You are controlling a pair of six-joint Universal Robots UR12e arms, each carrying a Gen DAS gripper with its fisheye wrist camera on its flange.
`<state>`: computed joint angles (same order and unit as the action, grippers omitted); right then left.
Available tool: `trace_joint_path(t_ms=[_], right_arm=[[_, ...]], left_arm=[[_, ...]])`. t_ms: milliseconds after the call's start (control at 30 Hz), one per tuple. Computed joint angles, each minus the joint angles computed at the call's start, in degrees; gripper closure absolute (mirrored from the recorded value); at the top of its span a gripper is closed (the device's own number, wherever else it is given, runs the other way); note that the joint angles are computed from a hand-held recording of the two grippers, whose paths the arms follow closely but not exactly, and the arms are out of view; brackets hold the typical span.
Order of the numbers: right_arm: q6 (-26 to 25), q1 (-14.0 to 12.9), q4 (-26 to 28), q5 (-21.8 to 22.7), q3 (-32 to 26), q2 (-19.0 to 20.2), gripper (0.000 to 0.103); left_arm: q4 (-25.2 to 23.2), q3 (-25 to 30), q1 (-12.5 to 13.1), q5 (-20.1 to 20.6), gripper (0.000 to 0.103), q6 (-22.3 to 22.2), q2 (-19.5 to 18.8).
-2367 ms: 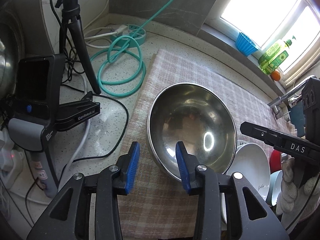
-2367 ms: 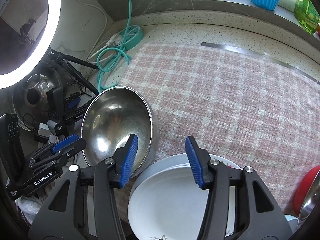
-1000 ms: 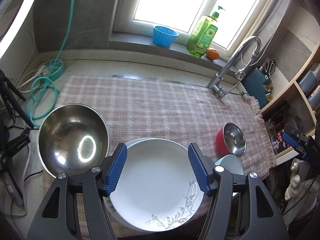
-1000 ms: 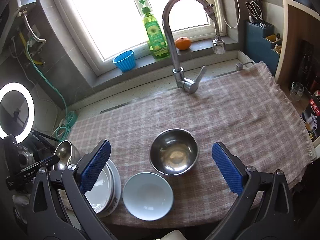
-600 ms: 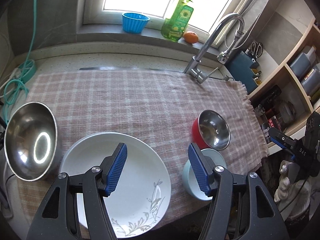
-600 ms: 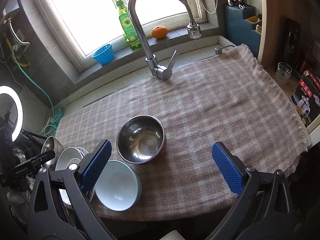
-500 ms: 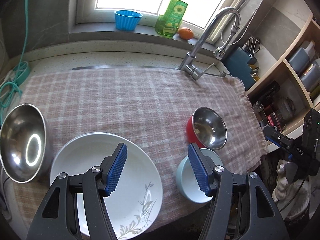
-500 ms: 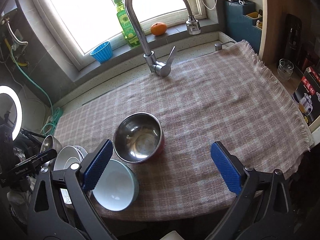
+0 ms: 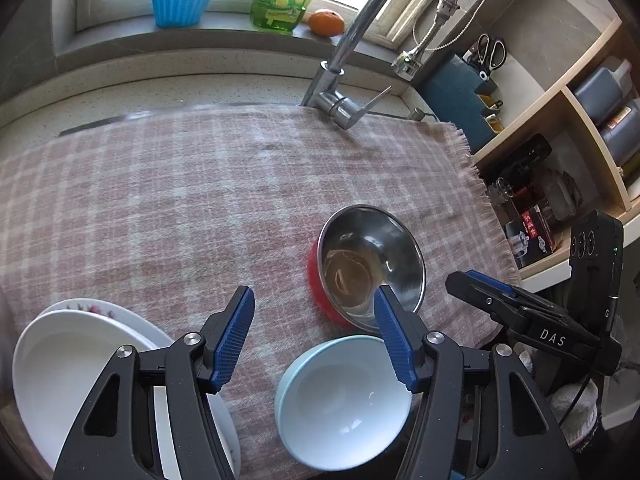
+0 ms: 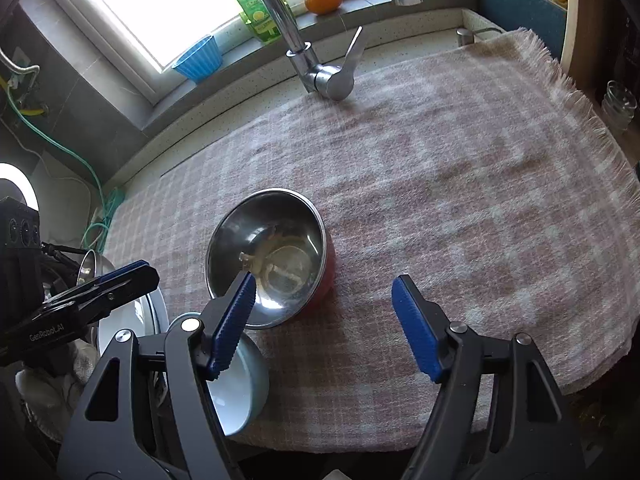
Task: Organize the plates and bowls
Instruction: 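Move the right gripper to the red-outside steel bowl and close on its rim, then lift the red-outside steel bowl and carry it to the large steel bowl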
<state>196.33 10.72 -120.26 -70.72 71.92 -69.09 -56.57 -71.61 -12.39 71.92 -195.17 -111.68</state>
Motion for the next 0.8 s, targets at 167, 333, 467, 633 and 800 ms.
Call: trace_joint_path(t_ms=[167, 333, 467, 633, 800], right_arm=[[2.09, -0.84, 1.79, 3.32, -0.42, 1.39, 0.048], [2.16, -1.16, 2.86, 5.05, -1.2, 2.49, 0.061], [1.46, -1.23, 3.7, 6.12, -2.07, 3.28, 0.074], [0.79, -1.1, 4.59, 7.27, -3.0, 4.0, 0.087], [0.32, -0.66, 5.23, 5.78, -4.14, 4.48, 0.088]], left_arm=[[-3.38, 2.68, -0.16, -1.33, 0.062, 0.57, -2.34], [-5.21, 4.08, 0.05, -2.68, 0.076, -0.36, -3.74], [-5.78, 4.72, 0.08, -3.06, 0.084, -0.26, -4.38], [-6.38, 5.41, 0.11, -3.41, 0.091, 0.16, -5.03], [-6.56, 5.76, 0.05, -3.73, 0.092, 0.84, -5.27]])
